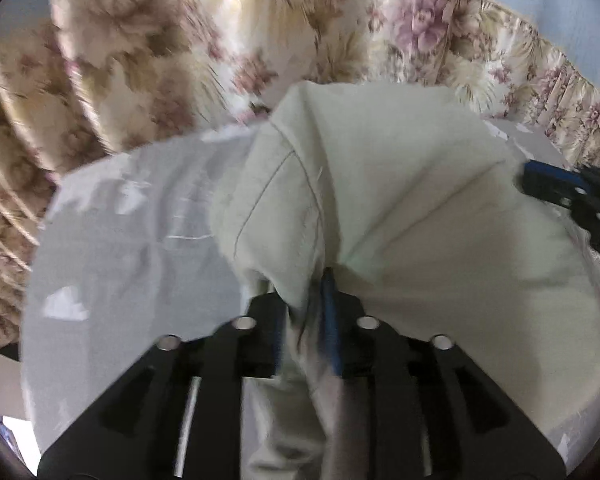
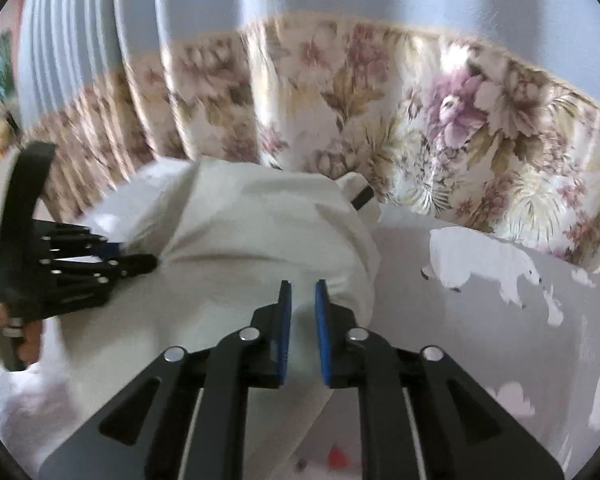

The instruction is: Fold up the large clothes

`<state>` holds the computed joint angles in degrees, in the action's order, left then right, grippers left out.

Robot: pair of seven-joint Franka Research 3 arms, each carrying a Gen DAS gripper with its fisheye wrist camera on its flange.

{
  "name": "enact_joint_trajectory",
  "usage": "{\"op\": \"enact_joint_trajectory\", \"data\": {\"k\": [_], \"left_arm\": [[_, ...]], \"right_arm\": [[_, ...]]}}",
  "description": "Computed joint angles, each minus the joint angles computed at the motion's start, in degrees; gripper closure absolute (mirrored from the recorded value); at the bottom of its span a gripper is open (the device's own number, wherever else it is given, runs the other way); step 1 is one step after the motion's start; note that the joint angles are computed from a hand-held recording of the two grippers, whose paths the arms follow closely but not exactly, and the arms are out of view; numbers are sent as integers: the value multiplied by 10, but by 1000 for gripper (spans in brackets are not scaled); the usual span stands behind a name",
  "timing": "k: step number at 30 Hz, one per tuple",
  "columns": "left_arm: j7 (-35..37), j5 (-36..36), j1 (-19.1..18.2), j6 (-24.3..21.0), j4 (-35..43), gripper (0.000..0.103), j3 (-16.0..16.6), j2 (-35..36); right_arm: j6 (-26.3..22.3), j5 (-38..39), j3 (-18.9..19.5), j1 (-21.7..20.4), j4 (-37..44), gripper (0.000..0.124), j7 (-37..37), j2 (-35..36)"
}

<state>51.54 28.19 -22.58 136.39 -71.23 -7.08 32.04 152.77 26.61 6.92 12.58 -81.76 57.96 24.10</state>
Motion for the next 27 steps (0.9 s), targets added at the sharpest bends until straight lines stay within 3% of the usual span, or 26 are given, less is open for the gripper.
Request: {"op": "enact_joint_trajectory", "data": {"k": [4, 7, 11, 13, 18, 20, 21, 22, 23, 24, 25, 27], "left_arm": [[-79, 70, -20, 38, -119, 56, 14, -97], [-94, 54, -2, 83, -181, 50, -15, -138], [-92, 50, -7, 50, -170, 50, -29, -113], [-75, -1, 12, 72, -181, 49, -44, -102], [-93, -11, 9, 102, -184, 47, -35, -84], [-85, -39, 22, 113, -197, 46, -43, -95], [-93, -36, 19, 117, -206, 46, -38, -104], [-114, -15, 10, 119, -220, 43, -28, -120], [-146, 15, -4, 111, -229, 37, -16, -136], [-172, 39, -10, 108, -240, 21, -10, -149], [-208, 72, -19, 102, -250, 7, -4, -164], [-265, 126, -25, 94, -267, 6, -3, -187]], "right_arm": [[11, 128, 41, -43, -133, 110, -118, -106], [-5, 196, 38, -40, -183, 110, -176, -145], [12, 174, 12, -6, -231, 111, -187, -162], [41, 130, -1, 11, -255, 114, -173, -164], [59, 144, -2, 13, -259, 115, -192, -152], [28, 171, -1, 4, -250, 114, -193, -155], [13, 191, -1, -2, -246, 110, -199, -158], [-1, 218, -4, -9, -246, 96, -199, -167], [-1, 242, -5, -12, -248, 70, -201, -172], [5, 270, -7, -14, -254, 62, -211, -178], [23, 306, -8, -16, -262, 60, -225, -186], [40, 314, -14, -12, -264, 60, -220, -185]]}}
